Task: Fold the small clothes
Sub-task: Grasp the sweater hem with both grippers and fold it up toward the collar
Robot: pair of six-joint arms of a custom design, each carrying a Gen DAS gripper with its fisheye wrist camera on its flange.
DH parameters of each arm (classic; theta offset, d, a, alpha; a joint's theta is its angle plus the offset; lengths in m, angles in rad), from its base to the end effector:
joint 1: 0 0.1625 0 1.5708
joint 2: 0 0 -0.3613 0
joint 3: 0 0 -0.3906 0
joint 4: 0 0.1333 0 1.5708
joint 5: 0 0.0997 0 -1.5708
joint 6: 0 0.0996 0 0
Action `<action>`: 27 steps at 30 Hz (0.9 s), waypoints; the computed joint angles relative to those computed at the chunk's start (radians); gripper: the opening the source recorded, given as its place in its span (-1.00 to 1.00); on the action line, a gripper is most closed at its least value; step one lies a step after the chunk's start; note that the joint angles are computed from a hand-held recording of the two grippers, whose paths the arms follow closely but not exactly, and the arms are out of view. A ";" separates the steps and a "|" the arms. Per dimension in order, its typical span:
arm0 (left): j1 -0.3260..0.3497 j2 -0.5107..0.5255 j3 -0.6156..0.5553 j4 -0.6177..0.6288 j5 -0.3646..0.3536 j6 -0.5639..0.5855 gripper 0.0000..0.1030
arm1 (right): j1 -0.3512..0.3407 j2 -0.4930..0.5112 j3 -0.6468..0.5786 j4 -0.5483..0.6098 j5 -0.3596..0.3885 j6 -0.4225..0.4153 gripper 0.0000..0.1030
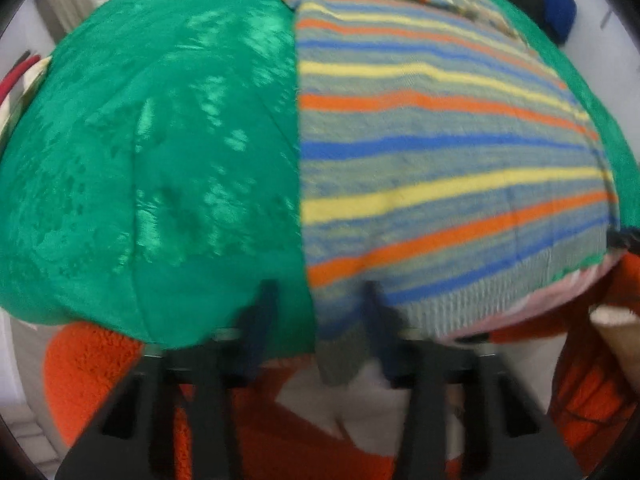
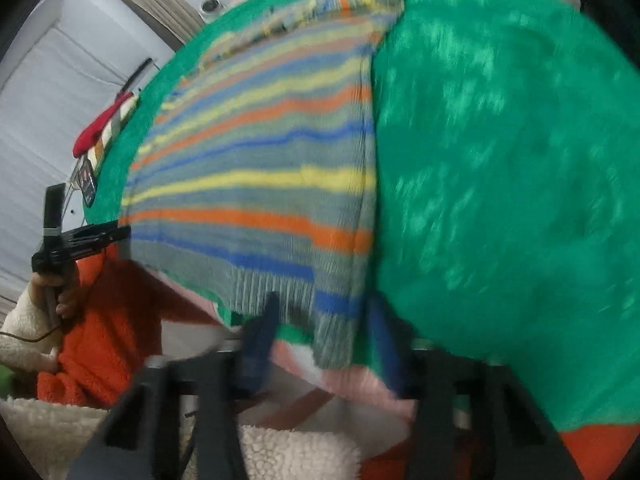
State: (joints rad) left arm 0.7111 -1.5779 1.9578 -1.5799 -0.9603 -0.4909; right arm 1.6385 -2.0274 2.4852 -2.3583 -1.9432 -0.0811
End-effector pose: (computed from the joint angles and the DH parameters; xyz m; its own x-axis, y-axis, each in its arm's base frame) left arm -0.1966 -0.4207 0.2668 -0.6657 0.3803 -0.6420 0.4449 0.8930 0.0677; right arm 0.1182 -0.3082 0.2587 -0.9290 -0.0221 0.3694 -0.1397 0.9453 -0.2948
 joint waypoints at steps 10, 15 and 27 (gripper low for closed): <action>0.091 0.048 -0.195 -0.064 -0.251 0.028 -0.99 | -0.061 -0.118 -0.085 0.117 0.205 0.064 -0.89; 0.147 0.209 -0.356 -0.252 -0.222 0.106 -0.99 | -0.058 0.046 -0.193 -0.058 0.250 0.040 -0.89; 0.265 0.915 -1.157 -0.397 0.015 0.242 -0.25 | -0.113 0.712 -0.844 -0.325 0.259 0.033 -0.72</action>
